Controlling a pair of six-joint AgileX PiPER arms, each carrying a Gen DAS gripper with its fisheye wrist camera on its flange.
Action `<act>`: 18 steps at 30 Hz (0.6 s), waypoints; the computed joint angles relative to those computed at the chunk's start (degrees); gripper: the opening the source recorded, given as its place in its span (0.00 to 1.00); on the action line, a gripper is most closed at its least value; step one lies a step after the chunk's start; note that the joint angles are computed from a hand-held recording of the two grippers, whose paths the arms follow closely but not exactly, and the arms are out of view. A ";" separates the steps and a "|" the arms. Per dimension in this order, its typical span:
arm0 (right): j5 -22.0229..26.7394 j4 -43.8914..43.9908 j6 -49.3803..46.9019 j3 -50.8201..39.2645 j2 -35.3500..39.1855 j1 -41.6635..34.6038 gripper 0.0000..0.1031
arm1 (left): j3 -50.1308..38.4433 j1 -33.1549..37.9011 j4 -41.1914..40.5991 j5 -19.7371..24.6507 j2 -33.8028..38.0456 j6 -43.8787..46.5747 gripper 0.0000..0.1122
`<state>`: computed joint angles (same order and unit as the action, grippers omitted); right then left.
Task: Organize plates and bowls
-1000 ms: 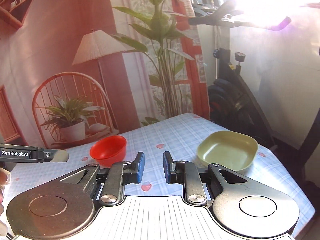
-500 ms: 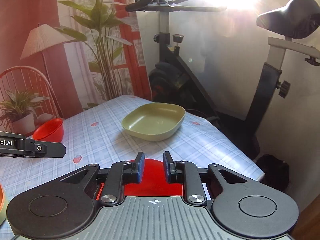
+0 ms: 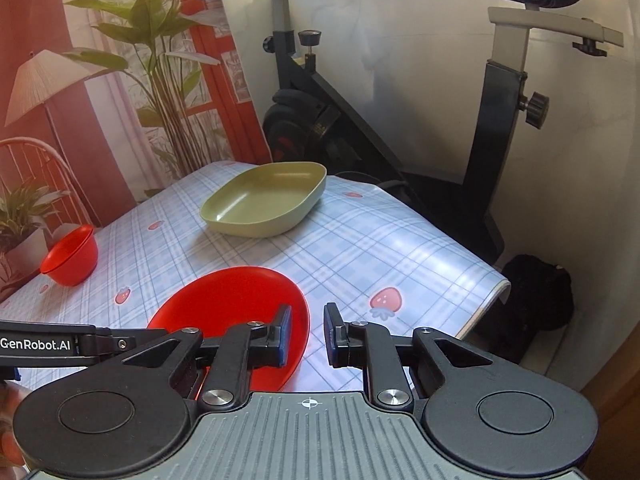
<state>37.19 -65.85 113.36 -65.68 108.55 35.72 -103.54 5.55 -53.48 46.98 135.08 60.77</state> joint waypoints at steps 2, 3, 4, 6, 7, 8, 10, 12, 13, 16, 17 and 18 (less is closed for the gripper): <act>-0.87 -0.38 0.45 0.12 -0.01 -0.10 0.10 | 0.13 0.00 -0.08 0.49 0.33 0.14 0.32; -1.00 -0.39 0.41 0.09 -0.06 -0.05 0.09 | 0.55 0.06 -0.60 0.92 0.41 0.51 0.29; -0.93 -0.40 0.30 -0.03 0.02 0.04 0.07 | 0.54 0.30 -1.08 1.75 0.64 1.02 0.15; -1.12 -0.68 0.27 -0.06 -0.08 0.05 0.06 | 2.45 0.41 -1.83 0.73 -0.25 2.88 0.14; -1.40 -0.98 0.54 0.04 -0.16 0.05 0.05 | 2.87 0.56 -2.07 0.55 -0.52 3.27 0.14; -1.60 -1.14 0.53 0.02 -0.24 0.10 0.05 | 3.08 0.71 -2.09 0.51 -0.63 3.21 0.14; -2.24 -1.79 0.62 -0.07 -0.26 0.02 0.05 | 3.85 1.13 -2.02 0.30 -1.24 3.03 0.14; -2.41 -2.15 0.46 -0.60 -0.12 0.23 0.05 | 5.41 1.40 -2.84 -0.74 -2.46 4.01 0.14; -2.49 -2.19 0.24 -0.97 -0.01 0.32 0.05 | 6.07 1.57 -3.09 -1.13 -2.99 4.40 0.14; -3.17 -2.07 -0.05 -2.23 0.36 0.42 0.05 | 7.25 2.36 -3.29 -1.84 -4.56 4.22 0.14; -3.34 -1.96 -0.36 -2.88 0.65 0.47 0.05 | 7.31 2.65 -2.86 -1.79 -4.95 3.38 0.14; -3.32 -1.72 -1.01 -3.77 1.05 0.57 0.05 | 6.88 2.93 -2.00 -1.33 -5.11 1.76 0.14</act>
<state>33.86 -67.57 112.35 -69.45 109.60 36.29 -96.66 8.48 -55.48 45.65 129.96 62.53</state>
